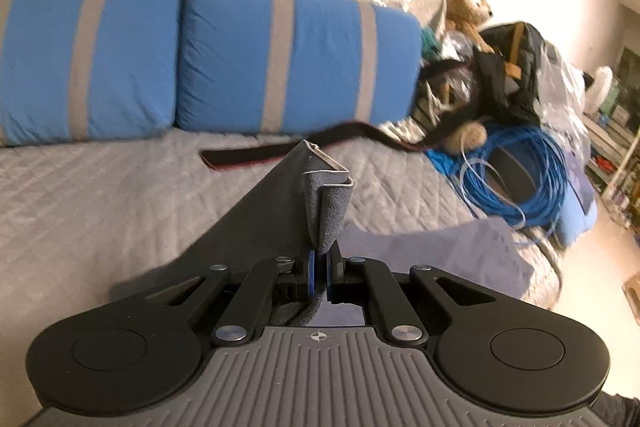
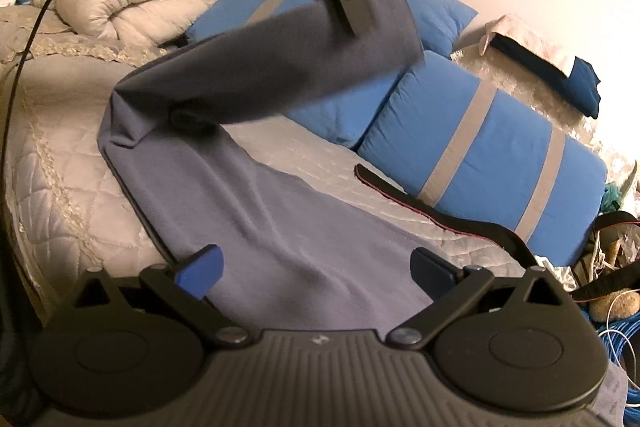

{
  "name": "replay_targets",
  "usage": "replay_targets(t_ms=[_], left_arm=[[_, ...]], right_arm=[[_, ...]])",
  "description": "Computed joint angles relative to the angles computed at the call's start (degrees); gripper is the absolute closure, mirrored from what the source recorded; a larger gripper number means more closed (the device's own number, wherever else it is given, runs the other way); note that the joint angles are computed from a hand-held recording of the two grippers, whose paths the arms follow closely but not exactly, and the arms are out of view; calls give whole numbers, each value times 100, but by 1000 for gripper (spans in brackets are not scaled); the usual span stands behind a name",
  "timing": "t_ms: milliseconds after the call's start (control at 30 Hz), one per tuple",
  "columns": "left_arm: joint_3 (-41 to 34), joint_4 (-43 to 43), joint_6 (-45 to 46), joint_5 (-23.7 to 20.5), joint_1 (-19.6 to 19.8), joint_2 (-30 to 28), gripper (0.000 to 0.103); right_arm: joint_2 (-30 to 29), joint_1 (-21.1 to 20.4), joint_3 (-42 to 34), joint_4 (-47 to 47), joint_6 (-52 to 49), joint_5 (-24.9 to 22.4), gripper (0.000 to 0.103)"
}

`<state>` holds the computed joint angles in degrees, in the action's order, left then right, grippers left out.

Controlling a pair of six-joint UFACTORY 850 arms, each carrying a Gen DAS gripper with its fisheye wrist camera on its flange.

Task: Fold clothes

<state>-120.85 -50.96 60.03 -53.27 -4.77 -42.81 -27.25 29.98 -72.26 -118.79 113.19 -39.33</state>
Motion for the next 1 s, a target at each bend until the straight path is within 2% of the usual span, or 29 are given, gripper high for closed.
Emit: replay_targets(t_ms=[33,100,167,200,300,367,433,533,633,667,867,1000], left_arm=[[-142,123,-68,-202,-45,-108,96],[-513,210,-268,-691,-70,-385,85],[-580,-34,-224,-849,-24,-482,63],[-515,-180,-131,-805,9,-467,59],[-180,-632,255,-431,111,-330,47],[126,-922,584,30,164,-201,34],[513,-1304,1101,601,215,-44,30],[996,-1998,1873,1233,320,78,29],[1084,-1500,1551,2064,262,144,29],[1088,-1498,1600,2186,276,142,29],[794,-1053,1021,2138,445,-61,29],[760,-833,795,2237,508,-94,29]], right_arm=[[-19,-5,-22,69,-60,9,0],[-60,-11,-59,201,-188,-6,0],[-93,-2,-74,260,-285,-66,0],[-117,9,-85,284,-362,-111,0],[-207,52,-133,317,-668,-274,0],[-276,82,-178,292,-998,-369,0],[-332,113,-211,293,-1494,-443,0],[-371,167,-249,412,-2287,-581,1],[-428,202,-392,805,-3205,-735,2],[-444,197,-437,896,-3534,-728,2],[-524,151,-699,1218,-5042,-364,11],[-593,133,-904,1599,-5656,-144,26]])
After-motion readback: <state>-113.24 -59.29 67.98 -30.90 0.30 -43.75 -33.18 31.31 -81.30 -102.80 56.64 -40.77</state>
